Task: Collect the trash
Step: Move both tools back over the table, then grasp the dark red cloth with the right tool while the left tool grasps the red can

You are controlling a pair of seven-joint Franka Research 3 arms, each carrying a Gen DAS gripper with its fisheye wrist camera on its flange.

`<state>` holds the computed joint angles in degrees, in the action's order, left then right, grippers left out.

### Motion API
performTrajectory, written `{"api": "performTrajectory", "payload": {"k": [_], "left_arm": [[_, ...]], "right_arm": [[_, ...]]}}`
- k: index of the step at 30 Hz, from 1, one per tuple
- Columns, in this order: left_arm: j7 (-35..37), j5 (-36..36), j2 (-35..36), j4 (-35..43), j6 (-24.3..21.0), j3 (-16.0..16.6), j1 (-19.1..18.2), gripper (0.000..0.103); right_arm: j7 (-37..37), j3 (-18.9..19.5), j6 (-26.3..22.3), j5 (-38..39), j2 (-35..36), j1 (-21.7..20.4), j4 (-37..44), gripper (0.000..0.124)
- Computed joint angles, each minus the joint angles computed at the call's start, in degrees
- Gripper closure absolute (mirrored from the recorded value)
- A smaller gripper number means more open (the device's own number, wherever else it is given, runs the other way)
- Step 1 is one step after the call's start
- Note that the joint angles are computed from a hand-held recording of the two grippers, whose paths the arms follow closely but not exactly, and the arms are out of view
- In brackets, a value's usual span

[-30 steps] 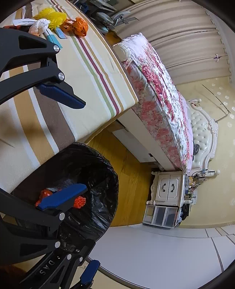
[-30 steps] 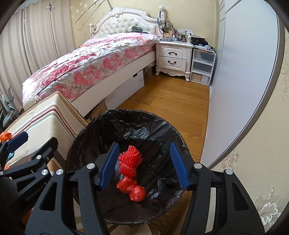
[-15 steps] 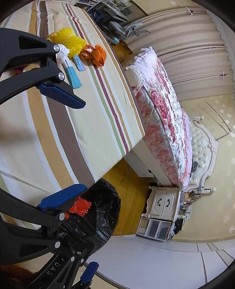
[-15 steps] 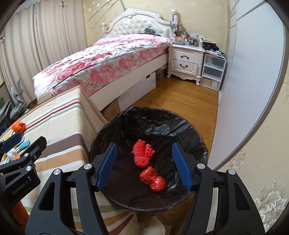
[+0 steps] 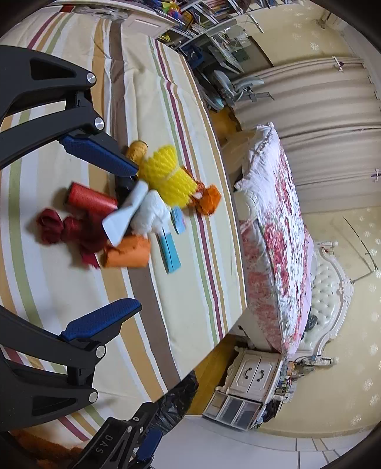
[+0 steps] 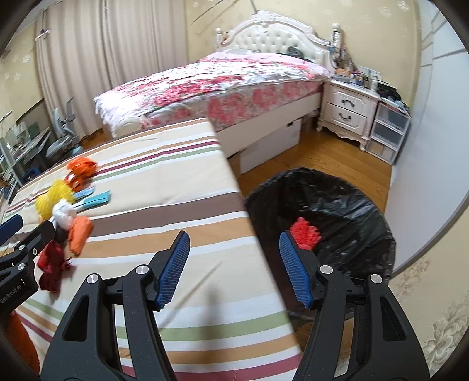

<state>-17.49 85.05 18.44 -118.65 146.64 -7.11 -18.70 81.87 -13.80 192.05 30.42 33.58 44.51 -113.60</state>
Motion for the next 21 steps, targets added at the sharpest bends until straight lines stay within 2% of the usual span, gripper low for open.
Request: {"api": "performTrajectory", "payload": {"k": [5,21], "left_arm": [[-2.88,-0.38,-3.68,-6.53,-0.82,0.21,1.66,0.02],[-10.88,0.86,-12.2,-19.95,-1.95,-0.86,8.07,0.02]], "right_arm": [[-0.59,2.17,-1.08,-1.75,0.06,0.76,0.51,0.062],[1.9,2.58,-5.59,-9.48,1.52,7.57,4.11,0.064]]}}
